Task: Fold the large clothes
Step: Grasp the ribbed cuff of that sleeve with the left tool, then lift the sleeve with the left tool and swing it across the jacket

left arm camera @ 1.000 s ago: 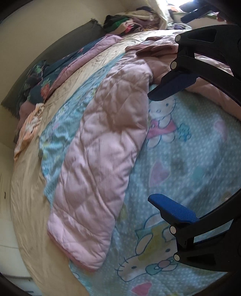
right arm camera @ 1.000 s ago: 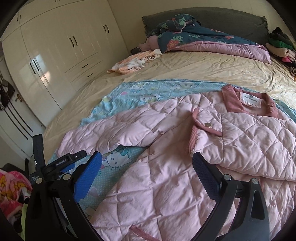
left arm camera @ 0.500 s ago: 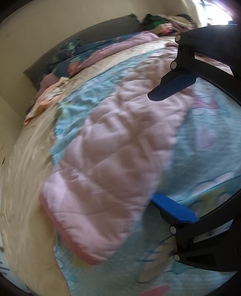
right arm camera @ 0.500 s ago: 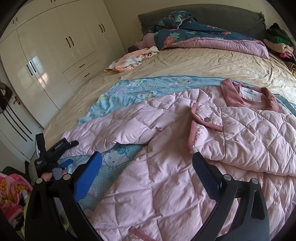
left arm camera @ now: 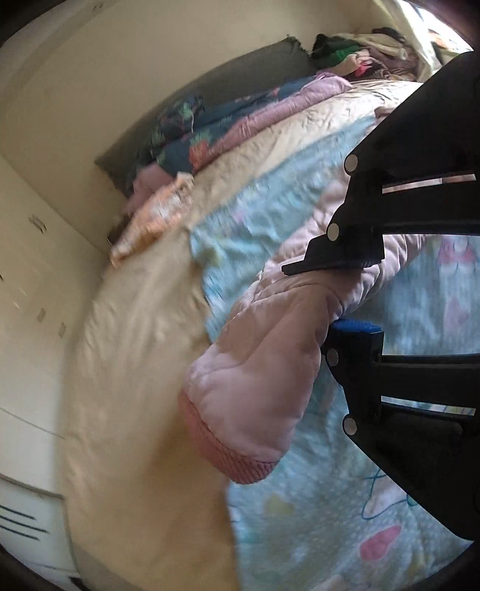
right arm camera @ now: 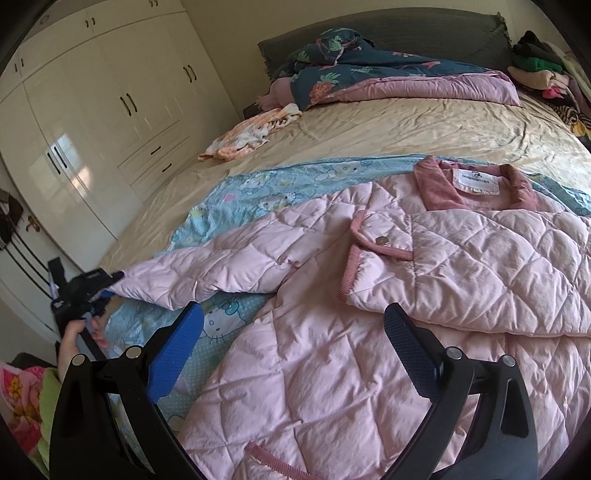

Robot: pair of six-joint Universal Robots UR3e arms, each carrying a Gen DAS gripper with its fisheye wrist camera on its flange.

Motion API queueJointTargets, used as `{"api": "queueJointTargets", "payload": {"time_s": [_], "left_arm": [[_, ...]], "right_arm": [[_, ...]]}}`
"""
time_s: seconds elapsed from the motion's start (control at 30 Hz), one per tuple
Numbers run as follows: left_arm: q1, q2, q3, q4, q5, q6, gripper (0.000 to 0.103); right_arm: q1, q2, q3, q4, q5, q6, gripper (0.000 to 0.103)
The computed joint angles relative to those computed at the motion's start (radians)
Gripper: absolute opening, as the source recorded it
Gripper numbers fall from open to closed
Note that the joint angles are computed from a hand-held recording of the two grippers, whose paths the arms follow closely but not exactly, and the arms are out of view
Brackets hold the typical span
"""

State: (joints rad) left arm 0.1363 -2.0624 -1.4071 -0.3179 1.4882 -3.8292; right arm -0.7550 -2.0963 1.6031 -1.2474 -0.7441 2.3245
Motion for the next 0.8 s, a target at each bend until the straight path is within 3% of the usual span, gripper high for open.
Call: {"api": "queueJointTargets", "payload": {"time_s": [0.3, 0.6, 0.8], "left_arm": [[-0.131, 0.025, 0.242, -0.11, 0.069, 0.079, 0.012], [-0.254, -0.047, 0.502, -0.235, 0.106, 0.127, 0.012], [-0.335, -0.142, 0.718, -0.334, 0.144, 0.173, 0.012]], "right_arm": [[-0.221, -0.017, -0.158, 0.397, 0.054, -0.274, 0.097], [-0.548, 0.06, -0.43, 0.948, 0.038, -0.691, 0.097], [-0.687, 0.121, -0.535, 1.128, 0.002, -0.838, 0.097]]}}
